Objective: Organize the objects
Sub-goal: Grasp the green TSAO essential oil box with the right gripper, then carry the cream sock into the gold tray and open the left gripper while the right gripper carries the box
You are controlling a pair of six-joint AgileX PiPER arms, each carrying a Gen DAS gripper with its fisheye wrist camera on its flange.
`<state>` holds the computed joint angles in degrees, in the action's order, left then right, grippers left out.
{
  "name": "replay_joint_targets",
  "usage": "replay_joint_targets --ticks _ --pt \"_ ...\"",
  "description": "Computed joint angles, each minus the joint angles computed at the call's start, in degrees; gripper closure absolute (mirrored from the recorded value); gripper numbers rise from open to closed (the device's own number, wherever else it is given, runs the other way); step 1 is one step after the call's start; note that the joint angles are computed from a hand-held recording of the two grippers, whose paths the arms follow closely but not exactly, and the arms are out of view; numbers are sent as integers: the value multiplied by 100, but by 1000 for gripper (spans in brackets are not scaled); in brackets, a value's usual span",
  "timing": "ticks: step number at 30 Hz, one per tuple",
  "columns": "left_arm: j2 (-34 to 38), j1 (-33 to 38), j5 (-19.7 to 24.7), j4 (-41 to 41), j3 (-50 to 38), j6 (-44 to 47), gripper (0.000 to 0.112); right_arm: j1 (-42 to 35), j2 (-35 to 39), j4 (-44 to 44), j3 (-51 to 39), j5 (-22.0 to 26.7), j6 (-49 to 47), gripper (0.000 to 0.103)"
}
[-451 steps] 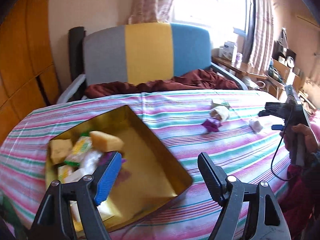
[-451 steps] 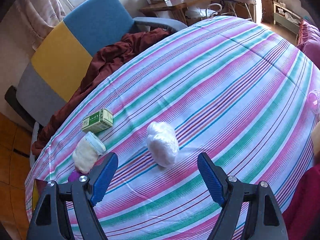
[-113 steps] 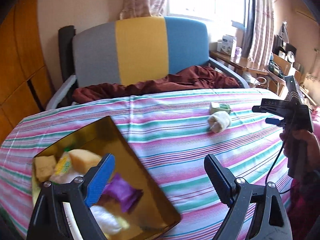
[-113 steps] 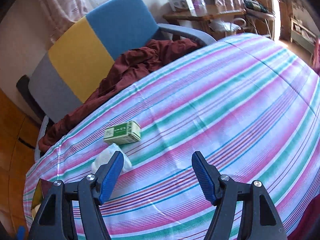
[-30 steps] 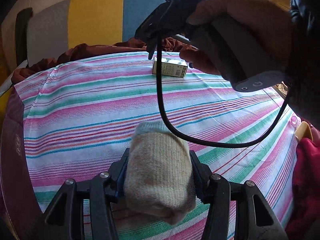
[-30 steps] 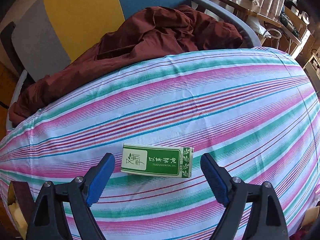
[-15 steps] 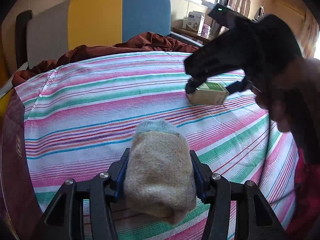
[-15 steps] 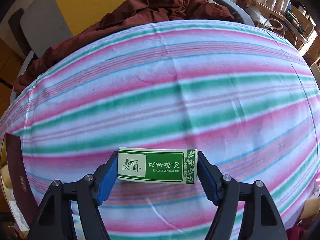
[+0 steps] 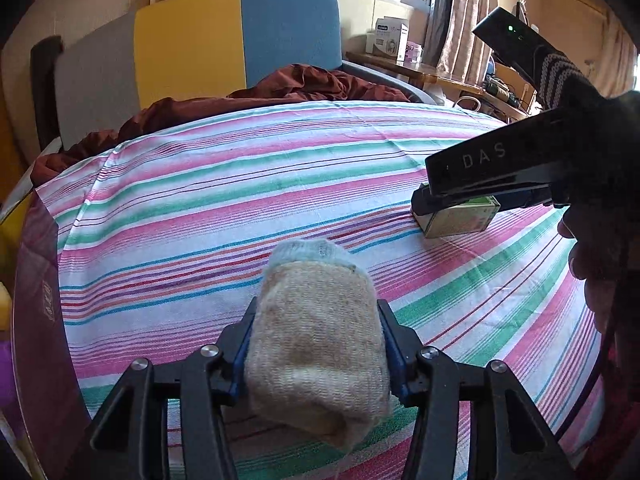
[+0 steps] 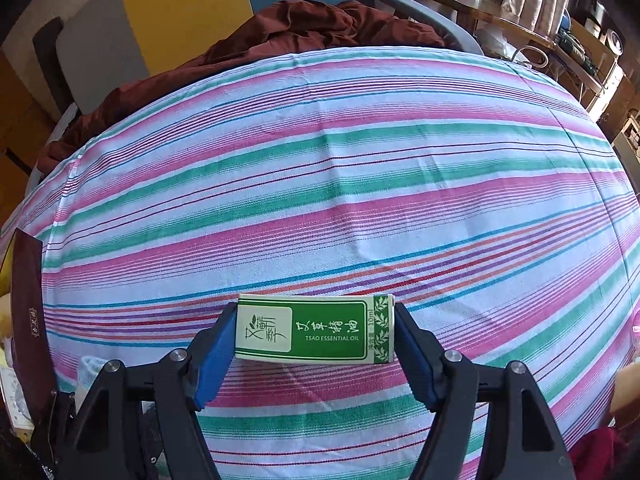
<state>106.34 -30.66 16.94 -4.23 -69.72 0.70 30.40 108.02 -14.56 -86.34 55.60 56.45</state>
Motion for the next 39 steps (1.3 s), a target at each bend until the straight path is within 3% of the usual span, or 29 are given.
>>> replay_joint_targets --ticks 7,18,25,39 --pt "-54 -86 192 738 -46 -744 61 98 292 -40 -434 82 -139 29" --pt "-612 -76 372 526 342 -714 61 187 258 -124 -361 -64 -198 29" --pt "-1355 21 417 598 596 -779 61 275 227 -26 -296 -333 -542 29" --pt "-2521 1207 754 290 1033 -238 61 522 368 -16 -440 -479 -964 29"
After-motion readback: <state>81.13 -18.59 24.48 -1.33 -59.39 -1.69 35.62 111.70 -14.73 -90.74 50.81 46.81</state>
